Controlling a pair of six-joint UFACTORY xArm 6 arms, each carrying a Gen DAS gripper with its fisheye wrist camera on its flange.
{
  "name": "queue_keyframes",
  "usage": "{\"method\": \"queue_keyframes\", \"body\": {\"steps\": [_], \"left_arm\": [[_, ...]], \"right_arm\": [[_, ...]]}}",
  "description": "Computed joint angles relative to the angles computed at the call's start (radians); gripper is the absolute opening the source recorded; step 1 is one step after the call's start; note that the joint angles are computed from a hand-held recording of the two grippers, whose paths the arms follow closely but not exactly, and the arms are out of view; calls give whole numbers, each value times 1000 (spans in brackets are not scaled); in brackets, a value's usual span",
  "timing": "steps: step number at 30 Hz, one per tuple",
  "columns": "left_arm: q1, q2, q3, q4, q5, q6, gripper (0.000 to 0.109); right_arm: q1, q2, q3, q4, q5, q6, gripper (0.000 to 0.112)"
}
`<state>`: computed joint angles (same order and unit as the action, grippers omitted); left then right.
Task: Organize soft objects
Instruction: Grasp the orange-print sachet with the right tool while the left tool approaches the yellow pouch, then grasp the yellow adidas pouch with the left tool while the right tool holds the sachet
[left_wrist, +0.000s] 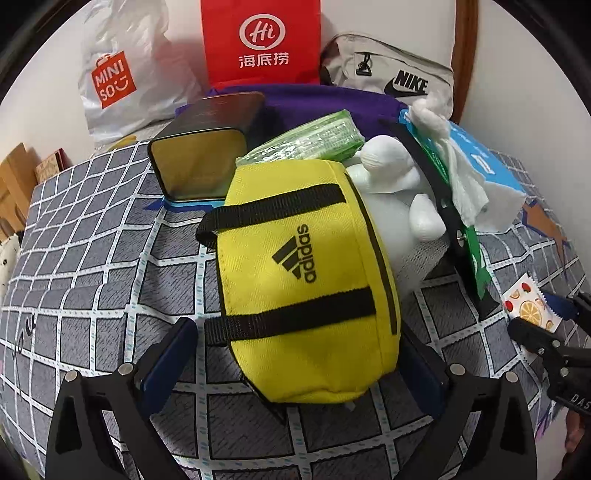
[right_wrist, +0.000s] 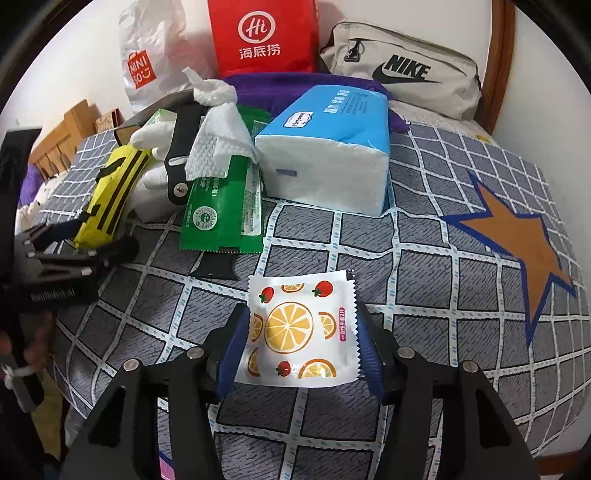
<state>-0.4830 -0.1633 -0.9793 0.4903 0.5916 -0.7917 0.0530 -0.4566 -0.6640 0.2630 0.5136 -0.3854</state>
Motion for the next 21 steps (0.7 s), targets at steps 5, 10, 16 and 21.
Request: {"method": "queue_keyframes", "body": {"steps": [5,10,16,21], "left_arm": [[5,-27,36,-32,-29,64,101],[18,-54,73,-56,-70,80,101],[12,-75,107,47,-100,-16,101],[4,-86,108,39,-63,-9,102]], "right_arm": [[5,1,-3,-24,2,20,59],[8,8,-13,-45,9,34,59],[4,9,-12,-32,7,25,59],[4,6,-6,-30,-1,24,60]]}}
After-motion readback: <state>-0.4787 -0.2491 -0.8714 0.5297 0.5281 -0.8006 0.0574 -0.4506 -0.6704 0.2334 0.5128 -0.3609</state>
